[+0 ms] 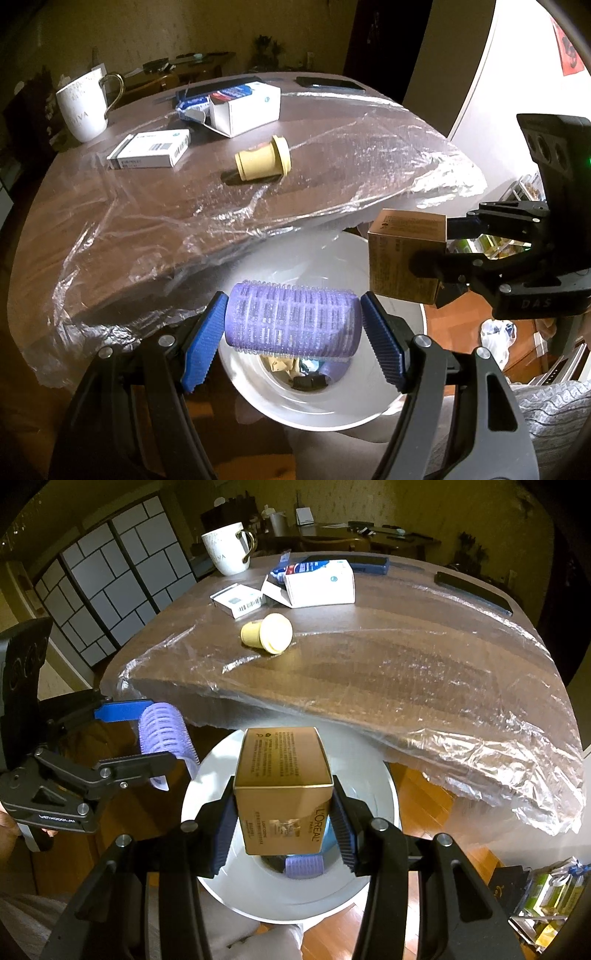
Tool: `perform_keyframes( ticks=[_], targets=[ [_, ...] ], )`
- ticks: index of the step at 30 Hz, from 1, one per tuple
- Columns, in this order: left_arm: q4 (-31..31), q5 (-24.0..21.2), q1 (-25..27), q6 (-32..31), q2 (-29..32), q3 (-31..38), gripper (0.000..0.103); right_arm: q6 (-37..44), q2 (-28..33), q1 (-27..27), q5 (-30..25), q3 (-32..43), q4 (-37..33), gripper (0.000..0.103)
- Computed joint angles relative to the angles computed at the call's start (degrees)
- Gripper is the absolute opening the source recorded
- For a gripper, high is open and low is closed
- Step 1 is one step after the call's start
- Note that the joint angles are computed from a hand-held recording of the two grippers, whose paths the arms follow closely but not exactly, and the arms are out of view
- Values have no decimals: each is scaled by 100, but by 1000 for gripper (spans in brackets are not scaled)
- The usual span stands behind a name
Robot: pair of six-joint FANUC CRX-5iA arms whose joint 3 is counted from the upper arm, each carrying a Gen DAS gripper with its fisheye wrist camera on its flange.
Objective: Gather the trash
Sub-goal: 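Carry the gold box and purple curler over the white bin with both tools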
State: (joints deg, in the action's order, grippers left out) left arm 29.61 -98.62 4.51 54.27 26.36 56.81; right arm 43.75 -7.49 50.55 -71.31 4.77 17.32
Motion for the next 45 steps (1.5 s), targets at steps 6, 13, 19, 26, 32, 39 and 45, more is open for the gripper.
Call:
perform_keyframes(
  ticks=[6,13,19,26,32,39,45],
  targets=[
    [-115,36,-37,-116,-128,-288,74,21,35,-27,-56,-38,-113,46],
    [-321,58,-114,-222,-209,-530,74,51,91,-67,-116,-95,-228,46],
    [-485,93,-172,-260,-263,-738,74,76,138,-66,-143,-189,-205,46],
    [-647,149,-266,-238,-271,-916,73,114,235,-159,-106,-268,-350,46],
    [-805,176,-358,-240,-245,-1005,74,201,335,-275,-90,-326,-507,46],
    [-959,198,-416,-234,-199,-1032,74,232,506,-334,-94,-328,-602,46],
    [-1148,306,-469,-264,-220,-1165,74,328,671,-391,-181,-228,-631,46]
  ],
)
